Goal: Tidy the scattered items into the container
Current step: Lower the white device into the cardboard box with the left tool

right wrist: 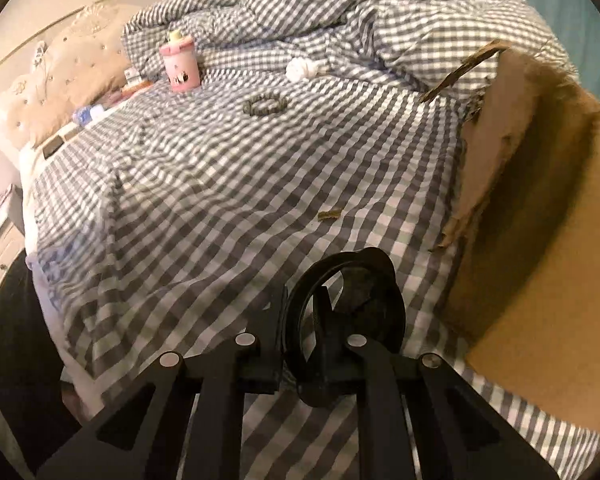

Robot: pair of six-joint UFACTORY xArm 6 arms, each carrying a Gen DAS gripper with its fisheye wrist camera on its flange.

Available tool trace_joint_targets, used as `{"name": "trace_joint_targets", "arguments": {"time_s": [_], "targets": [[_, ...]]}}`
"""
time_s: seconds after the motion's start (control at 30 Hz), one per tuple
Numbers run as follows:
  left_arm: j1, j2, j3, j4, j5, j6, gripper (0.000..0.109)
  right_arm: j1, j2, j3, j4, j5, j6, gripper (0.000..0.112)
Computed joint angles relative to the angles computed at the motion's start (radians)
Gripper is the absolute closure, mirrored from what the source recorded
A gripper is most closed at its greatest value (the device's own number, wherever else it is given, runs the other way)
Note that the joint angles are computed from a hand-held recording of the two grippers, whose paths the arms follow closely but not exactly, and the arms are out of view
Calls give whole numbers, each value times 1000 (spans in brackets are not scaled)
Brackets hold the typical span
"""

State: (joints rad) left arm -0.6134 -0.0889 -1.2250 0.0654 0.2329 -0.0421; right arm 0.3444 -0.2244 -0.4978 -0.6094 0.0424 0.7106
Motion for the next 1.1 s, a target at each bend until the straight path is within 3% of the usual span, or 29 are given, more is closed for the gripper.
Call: {"name": "trace_joint_targets", "arguments": {"time_s": [0.07, 0.23, 0.4, 0.53, 0.73, 1.1], "targets": [[-5, -9, 2, 13, 2, -14, 6, 10, -54, 27, 38, 8, -32, 100], [-16, -32, 11, 27, -2, -35, 6, 4, -204, 86, -21, 30, 24, 100], [-23, -51, 16, 38, 1, -49, 6, 3, -374, 163, 51, 48, -19, 100], [-36, -43, 1, 25, 5, -40, 6, 5, -531, 206, 171, 109, -119, 100], [-68, 4, -44, -6, 19, -37, 6, -15, -735, 227, 232, 229, -184, 100], [-113, 179, -205, -29, 62, -39, 6, -145, -894, 184, 245, 382, -285, 100]]}}
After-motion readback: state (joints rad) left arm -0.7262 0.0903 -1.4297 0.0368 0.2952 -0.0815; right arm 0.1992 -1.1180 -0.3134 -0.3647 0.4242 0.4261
